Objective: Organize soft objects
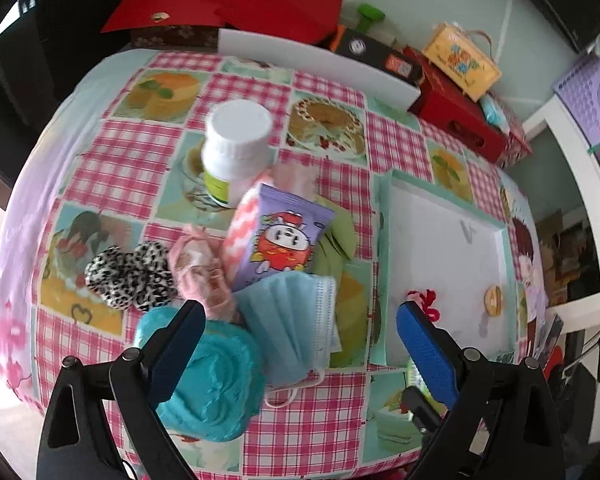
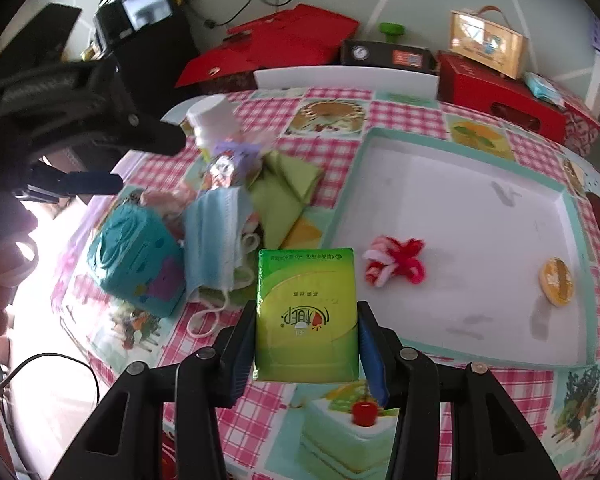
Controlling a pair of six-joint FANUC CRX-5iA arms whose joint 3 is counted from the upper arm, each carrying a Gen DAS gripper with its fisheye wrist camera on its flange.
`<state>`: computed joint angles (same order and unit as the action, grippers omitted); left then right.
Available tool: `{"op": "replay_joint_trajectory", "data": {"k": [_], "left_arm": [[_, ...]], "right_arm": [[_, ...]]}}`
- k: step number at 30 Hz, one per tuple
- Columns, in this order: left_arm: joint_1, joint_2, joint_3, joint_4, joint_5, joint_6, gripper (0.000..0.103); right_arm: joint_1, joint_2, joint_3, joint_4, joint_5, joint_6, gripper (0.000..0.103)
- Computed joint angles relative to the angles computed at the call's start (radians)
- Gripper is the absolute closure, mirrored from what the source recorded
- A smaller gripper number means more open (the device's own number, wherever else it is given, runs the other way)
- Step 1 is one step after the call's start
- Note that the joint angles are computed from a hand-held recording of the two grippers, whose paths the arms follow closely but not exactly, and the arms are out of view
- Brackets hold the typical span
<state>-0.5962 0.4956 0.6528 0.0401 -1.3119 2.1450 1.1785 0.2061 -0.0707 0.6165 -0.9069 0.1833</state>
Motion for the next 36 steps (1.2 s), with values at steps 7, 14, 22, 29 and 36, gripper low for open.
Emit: {"op": "replay_joint_trajectory", "data": {"k": [7, 14, 22, 29, 36], "left_arm": [[-0.025, 0.142, 0.186, -0.018, -0.141, -0.021, 0.008], [-0.058, 0.251, 0.348, -0.107, -0.271, -0.027, 0.013], [-0.085, 0.306, 0.427, -0.185, -0.330, -0.031, 0.019], [-0.100, 0.311, 0.440, -0.233, -0.345, -0.033, 0.053], [-0.098, 0.231, 0.324, -0.225, -0.256, -0.007, 0.084]], "right_arm": [[-0.014, -0.034, -0.043, 0.006, 0.010, -0.040, 0.053], [-0.025, -0.046, -0.062, 0.002, 0.022, -0.056, 0.053], [-0.027, -0.052, -0.072, 0.003, 0.028, -0.063, 0.053], [-0.023, -0.058, -0.076, 0.010, 0.020, -0.072, 0.053], [-0.012, -0.070, -0.084, 0.024, 0.004, -0.089, 0.053]]}}
